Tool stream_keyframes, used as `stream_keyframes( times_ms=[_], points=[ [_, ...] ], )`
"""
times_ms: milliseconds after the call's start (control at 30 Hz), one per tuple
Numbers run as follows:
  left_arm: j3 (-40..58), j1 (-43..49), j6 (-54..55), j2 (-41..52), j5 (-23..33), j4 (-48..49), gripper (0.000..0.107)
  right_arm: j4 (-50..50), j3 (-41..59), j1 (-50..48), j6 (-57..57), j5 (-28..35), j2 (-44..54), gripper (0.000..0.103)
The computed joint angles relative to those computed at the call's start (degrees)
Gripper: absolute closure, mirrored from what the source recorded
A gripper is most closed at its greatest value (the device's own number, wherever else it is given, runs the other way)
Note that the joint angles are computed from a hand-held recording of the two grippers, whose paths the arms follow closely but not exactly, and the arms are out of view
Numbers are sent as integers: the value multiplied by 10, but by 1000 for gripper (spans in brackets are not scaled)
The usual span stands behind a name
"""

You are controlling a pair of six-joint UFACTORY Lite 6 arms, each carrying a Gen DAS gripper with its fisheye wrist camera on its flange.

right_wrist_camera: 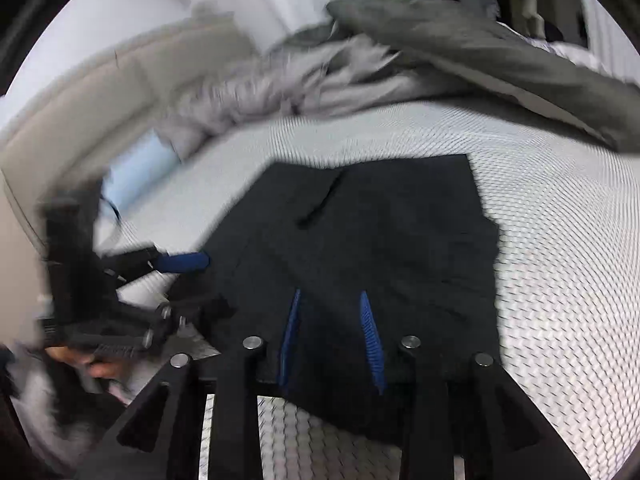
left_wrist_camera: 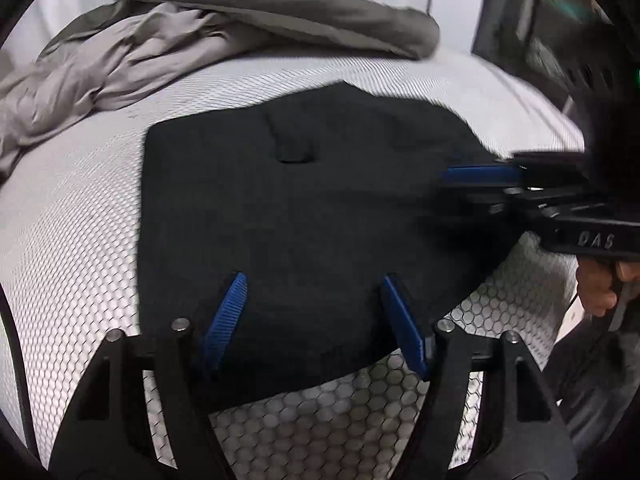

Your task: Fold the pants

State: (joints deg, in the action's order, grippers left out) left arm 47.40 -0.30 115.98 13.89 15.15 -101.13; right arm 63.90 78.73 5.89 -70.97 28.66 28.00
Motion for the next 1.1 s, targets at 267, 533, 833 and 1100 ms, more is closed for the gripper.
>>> stream_keyframes(
  times_ms=[267, 533, 833, 1100],
  points=[
    [-29, 10, 28, -1, 19, 9, 32, -202, 52, 65, 117, -22, 74, 51],
    [-79, 73, 27, -62, 28, 88, 32, -79, -89, -61, -73, -21, -41, 63],
    [-9, 122, -102, -60, 131, 123, 31, 95, -106, 1, -172, -51, -90, 47],
    [68, 63, -101, 62, 13, 115, 31, -190, 91, 73, 151, -69, 109, 46]
  ],
)
